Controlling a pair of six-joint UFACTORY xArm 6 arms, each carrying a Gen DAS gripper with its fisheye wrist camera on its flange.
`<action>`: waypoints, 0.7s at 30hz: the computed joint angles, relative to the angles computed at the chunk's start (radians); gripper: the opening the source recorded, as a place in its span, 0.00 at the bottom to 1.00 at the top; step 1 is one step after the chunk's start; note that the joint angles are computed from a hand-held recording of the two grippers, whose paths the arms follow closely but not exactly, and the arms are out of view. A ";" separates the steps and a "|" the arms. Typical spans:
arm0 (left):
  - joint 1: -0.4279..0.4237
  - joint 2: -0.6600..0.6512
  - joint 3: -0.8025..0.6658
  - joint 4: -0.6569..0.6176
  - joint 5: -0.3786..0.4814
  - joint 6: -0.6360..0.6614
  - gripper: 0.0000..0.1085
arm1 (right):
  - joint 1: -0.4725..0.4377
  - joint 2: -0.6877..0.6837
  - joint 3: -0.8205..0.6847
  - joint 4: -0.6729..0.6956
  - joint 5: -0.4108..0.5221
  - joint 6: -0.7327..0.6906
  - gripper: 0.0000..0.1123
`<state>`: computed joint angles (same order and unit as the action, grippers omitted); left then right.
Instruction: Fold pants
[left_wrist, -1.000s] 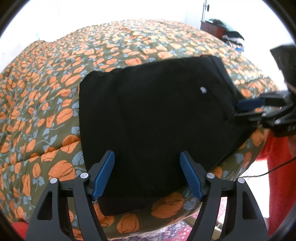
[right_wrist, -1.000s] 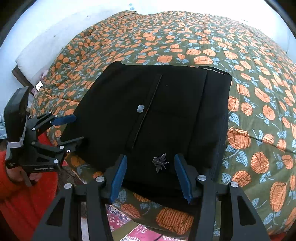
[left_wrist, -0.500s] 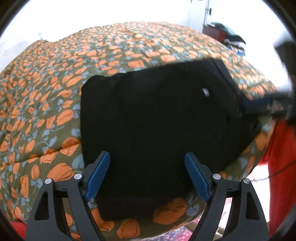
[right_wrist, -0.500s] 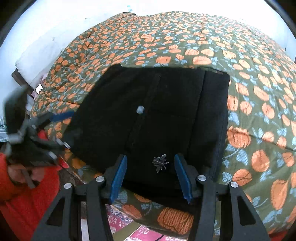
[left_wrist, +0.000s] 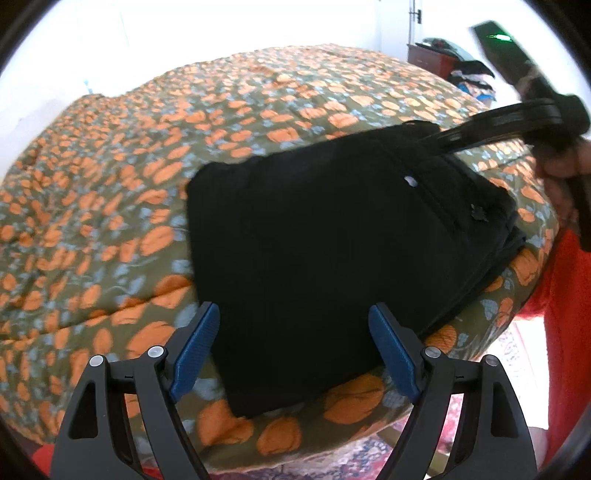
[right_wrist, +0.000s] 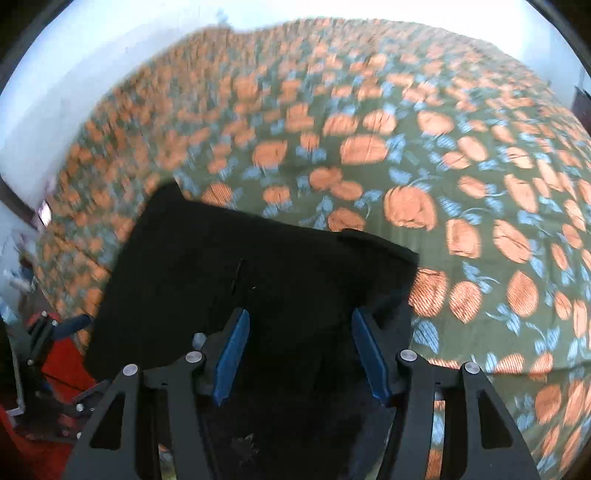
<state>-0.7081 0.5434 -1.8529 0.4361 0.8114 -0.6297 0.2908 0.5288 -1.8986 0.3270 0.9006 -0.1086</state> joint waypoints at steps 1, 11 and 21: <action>0.001 -0.003 -0.001 0.007 0.007 -0.009 0.78 | -0.007 -0.060 0.082 0.044 -0.051 -0.008 0.53; 0.016 0.028 -0.060 0.016 0.109 -0.050 0.78 | -0.070 -0.347 0.507 0.122 -0.253 0.012 0.69; 0.081 -0.030 0.037 -0.138 0.003 0.018 0.83 | -0.108 -0.345 0.533 0.385 -0.193 -0.139 0.69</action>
